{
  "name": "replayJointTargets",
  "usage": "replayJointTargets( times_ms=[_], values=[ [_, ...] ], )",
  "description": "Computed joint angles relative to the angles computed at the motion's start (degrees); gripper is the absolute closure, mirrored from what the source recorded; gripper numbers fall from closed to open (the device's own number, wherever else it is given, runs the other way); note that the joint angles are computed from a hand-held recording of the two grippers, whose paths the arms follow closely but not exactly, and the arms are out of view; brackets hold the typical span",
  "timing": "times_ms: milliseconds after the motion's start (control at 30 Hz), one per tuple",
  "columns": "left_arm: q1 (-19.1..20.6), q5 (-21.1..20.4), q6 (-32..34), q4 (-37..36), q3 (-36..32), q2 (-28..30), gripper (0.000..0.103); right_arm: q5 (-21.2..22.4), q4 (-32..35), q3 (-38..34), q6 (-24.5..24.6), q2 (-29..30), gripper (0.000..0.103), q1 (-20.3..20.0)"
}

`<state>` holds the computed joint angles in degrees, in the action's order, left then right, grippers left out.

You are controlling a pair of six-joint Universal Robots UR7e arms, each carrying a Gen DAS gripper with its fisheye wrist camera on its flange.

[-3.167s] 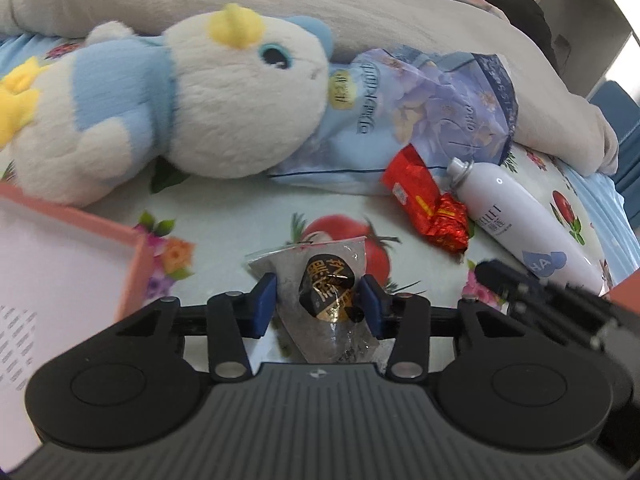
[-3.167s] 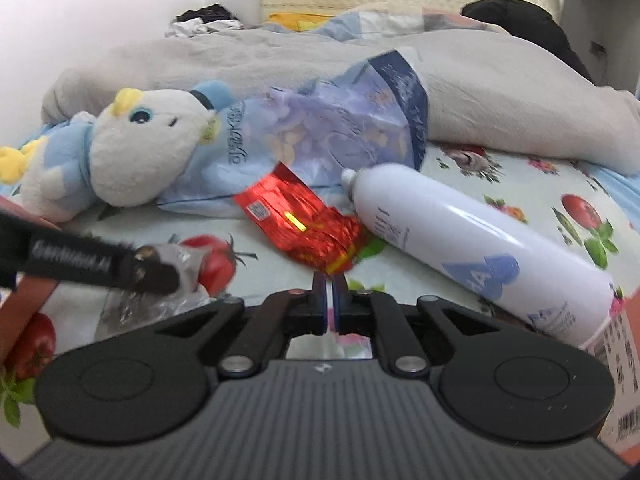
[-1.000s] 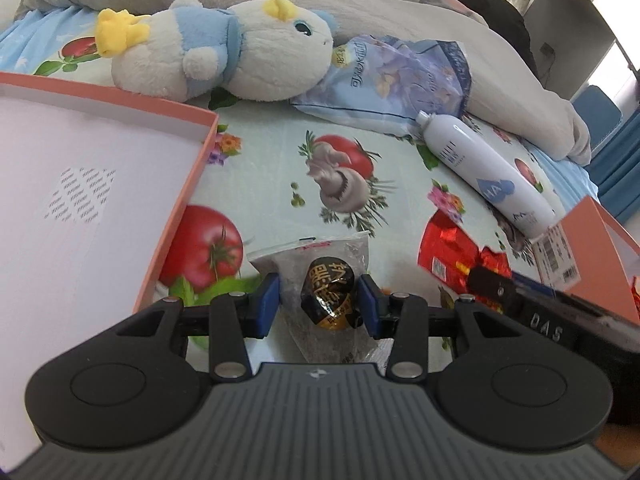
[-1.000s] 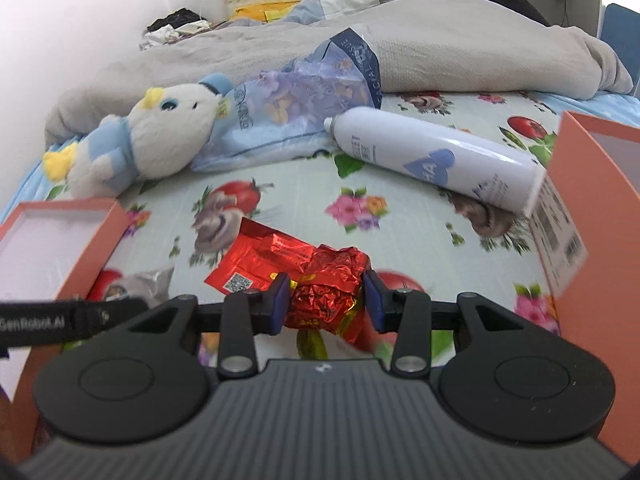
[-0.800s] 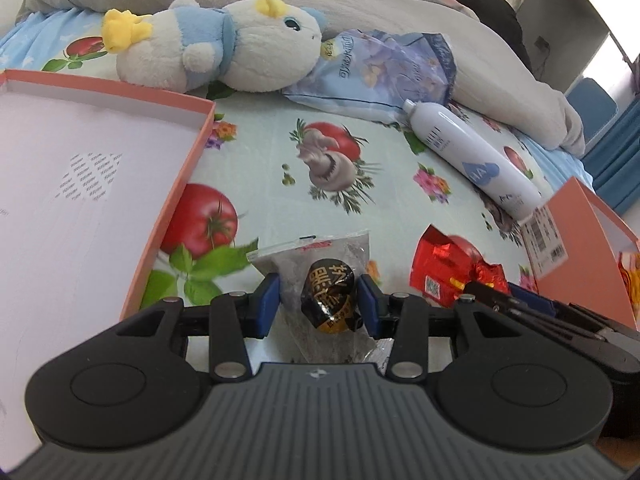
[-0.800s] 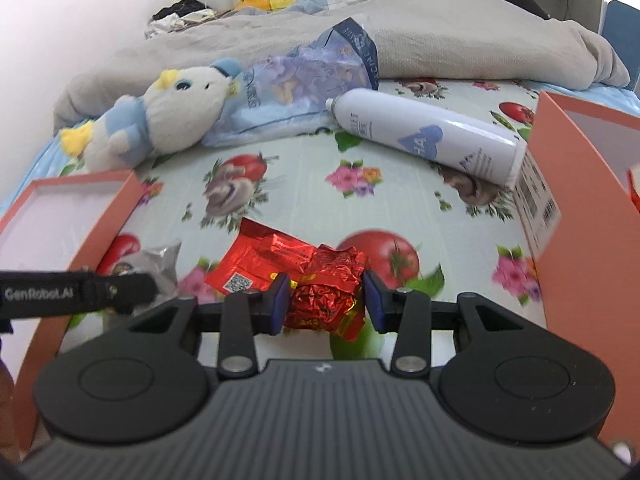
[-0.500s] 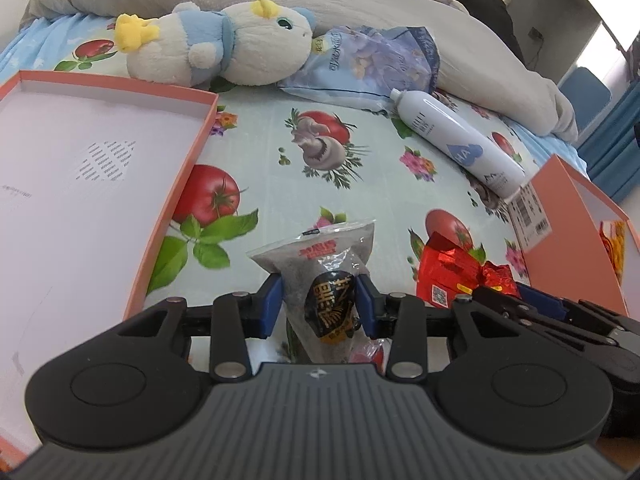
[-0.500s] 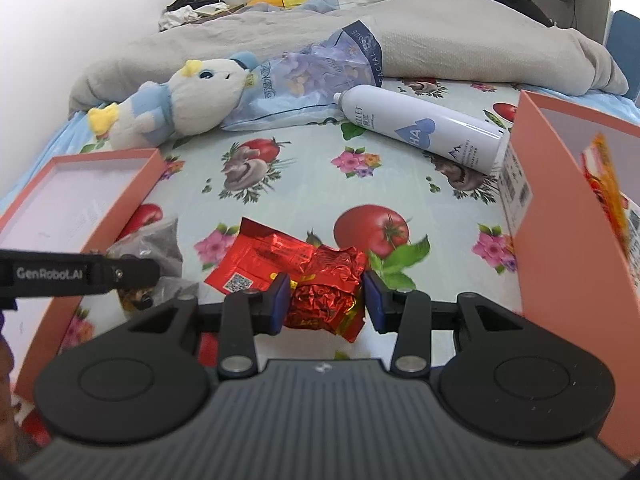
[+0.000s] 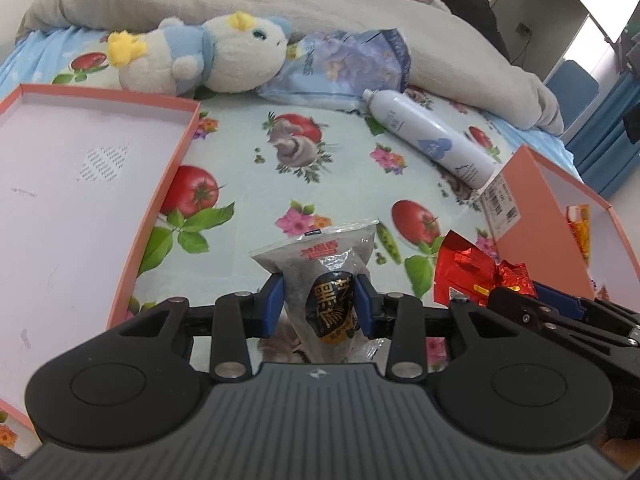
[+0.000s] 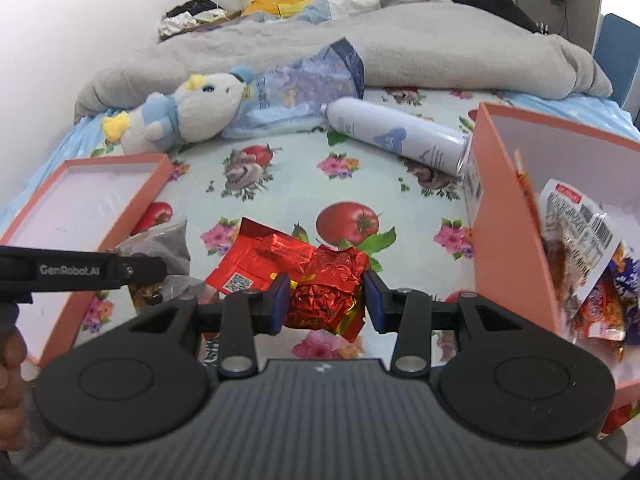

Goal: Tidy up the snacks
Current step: 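Carry both snacks over the pink box with both tools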

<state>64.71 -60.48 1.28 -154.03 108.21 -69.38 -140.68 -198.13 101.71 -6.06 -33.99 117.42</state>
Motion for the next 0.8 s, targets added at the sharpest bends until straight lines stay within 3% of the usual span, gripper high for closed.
replayJointTargets(
  times_ms=[400,800],
  values=[
    [-5.05,-0.34,-1.44,2.1,-1.74,-1.3,0.06,-1.64,-1.19,1.27,-0.86,-4.6,0.06,2.35],
    [-10.68,-2.36,-0.75,1.45,-7.38,2.0,0.06,-3.14,-4.0,0.94,-6.92,-9.85,0.06,3.61]
  ],
)
